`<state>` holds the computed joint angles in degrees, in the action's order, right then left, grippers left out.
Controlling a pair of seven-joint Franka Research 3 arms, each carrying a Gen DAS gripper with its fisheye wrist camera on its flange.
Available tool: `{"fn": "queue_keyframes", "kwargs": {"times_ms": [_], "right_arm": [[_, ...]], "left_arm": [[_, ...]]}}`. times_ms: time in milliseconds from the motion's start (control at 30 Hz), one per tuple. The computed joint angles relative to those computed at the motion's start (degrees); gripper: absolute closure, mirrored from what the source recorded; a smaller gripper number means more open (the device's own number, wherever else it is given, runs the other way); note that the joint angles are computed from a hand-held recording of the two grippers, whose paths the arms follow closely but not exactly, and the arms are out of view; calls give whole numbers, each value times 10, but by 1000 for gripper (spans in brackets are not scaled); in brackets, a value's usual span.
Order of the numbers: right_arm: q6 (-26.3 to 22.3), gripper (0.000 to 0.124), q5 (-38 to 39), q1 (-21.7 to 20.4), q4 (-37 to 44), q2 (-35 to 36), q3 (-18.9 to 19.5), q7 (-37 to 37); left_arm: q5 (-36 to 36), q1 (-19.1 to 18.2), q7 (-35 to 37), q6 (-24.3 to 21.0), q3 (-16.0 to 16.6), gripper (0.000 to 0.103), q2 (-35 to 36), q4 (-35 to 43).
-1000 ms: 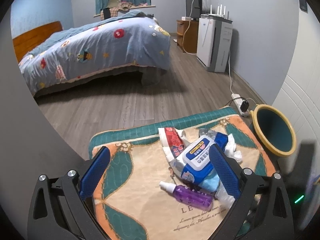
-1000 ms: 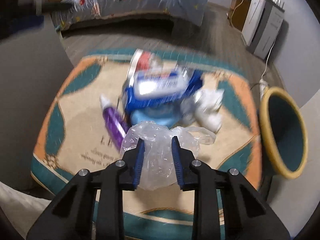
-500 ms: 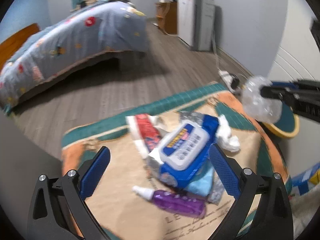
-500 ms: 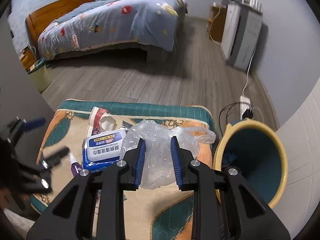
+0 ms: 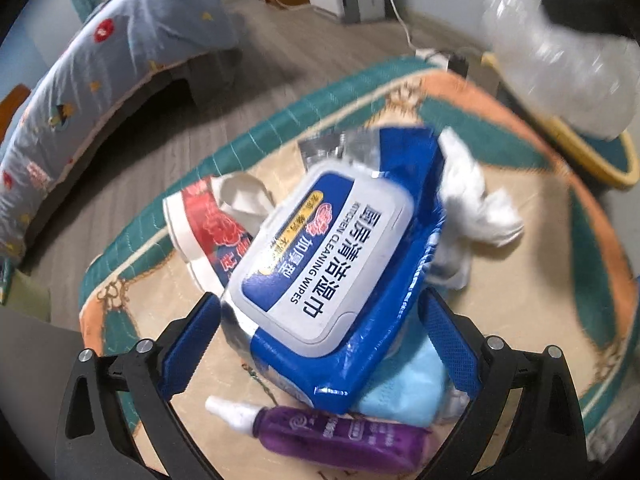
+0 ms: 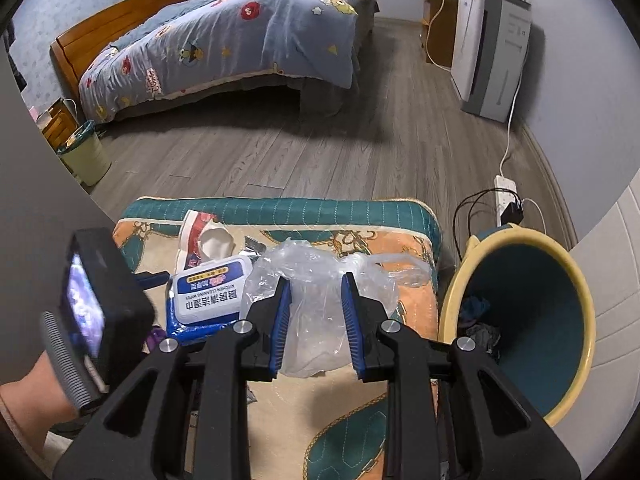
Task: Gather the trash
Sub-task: 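Grasp the blue kitchen cleaning wipes pack with the left tool while the right tool holds the bag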
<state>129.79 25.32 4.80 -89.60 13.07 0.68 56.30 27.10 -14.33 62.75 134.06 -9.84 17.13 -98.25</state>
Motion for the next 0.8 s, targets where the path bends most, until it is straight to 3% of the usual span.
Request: {"fn": "queue_keyframes", "kwargs": {"times_ms": [300, 433, 467, 600, 800], "right_arm": [[-11, 99, 9, -11, 11, 10, -3, -7], [-9, 99, 7, -11, 16, 11, -3, -5], [-10, 99, 9, -12, 18, 11, -3, -5], [-3, 99, 15, -14, 9, 3, -3, -4], [11, 99, 17, -15, -4, -8, -6, -6]], "left_arm": [[-22, 7, -20, -3, 4, 10, 23, 35], [-18, 6, -16, 2, 4, 31, 13, 27], [-18, 7, -16, 7, 4, 42, 9, 25], [-31, 14, -13, 24, 1, 60, -8, 8], [-31, 14, -16, 52, -2, 68, -29, -6]]}}
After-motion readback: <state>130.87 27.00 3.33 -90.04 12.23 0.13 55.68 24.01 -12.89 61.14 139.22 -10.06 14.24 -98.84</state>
